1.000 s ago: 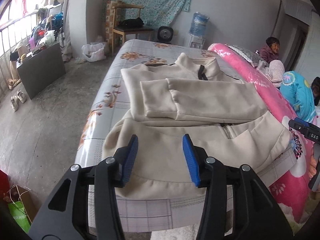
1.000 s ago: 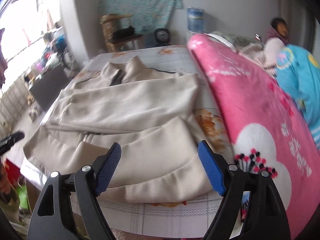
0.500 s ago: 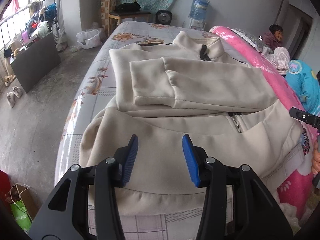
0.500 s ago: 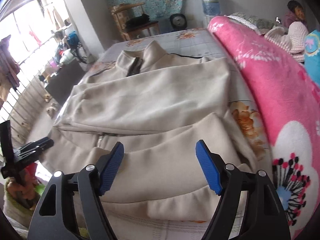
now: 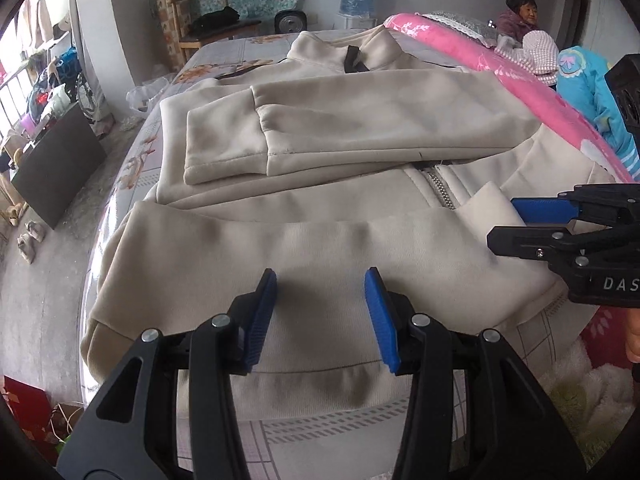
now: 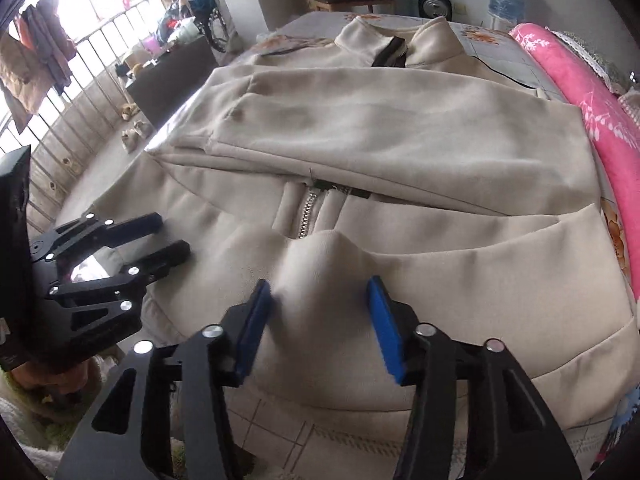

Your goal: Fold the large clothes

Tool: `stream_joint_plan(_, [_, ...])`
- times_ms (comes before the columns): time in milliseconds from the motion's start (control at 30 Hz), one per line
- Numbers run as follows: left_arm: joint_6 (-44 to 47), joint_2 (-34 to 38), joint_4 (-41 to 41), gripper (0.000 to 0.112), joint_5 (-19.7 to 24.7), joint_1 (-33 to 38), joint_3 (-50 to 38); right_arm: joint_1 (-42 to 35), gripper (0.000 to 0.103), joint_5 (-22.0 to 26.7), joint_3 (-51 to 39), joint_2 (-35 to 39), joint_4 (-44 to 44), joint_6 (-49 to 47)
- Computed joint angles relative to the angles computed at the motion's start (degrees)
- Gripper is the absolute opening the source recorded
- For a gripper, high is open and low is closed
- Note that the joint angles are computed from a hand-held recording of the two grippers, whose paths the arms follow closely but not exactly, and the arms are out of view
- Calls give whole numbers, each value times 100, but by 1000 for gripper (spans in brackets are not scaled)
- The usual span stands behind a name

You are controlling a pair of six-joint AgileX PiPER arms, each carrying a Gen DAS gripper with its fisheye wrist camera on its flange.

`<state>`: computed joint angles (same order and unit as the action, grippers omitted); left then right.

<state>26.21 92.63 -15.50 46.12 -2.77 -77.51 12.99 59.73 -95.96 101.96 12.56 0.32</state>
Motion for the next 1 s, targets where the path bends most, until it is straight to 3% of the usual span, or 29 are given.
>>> stream_joint_plan(67, [11, -29, -5, 35, -46, 43, 28, 87, 14, -23, -24, -50, -196, 119])
stream_joint_plan(100, [59, -48, -27, 24, -65, 58, 49, 127, 9, -25, -47, -73, -293, 171])
stream_joint_plan(133, [169, -46, -88, 10, -31, 88, 27, 137, 7, -78, -28, -135, -329, 258])
stream_joint_plan(167, [281, -47, -135, 4, 18, 106, 6, 133, 7, -89, -48, -180, -336, 310])
stream_joint_plan(400, [728, -573, -333, 1, -542, 97, -39, 210, 6, -243, -467, -451, -749, 672])
stream_joint_plan(600, [391, 64, -111, 1, -468, -16, -476, 37, 6, -278, -612, 56, -533, 583])
stream_joint_plan(767, [472, -133, -154, 1, -674, -8, -371, 146, 6, -668, -383, -224, -734, 643])
stream_joint_plan(900, [-98, 445, 276, 1, -544, -144, -718, 60, 6, -918, -303, 215, -691, 592])
stream_joint_plan(1000, [-511, 591, 916, 2, -674, -363, -587, -302, 8, -799, -129, 365, 195, 197])
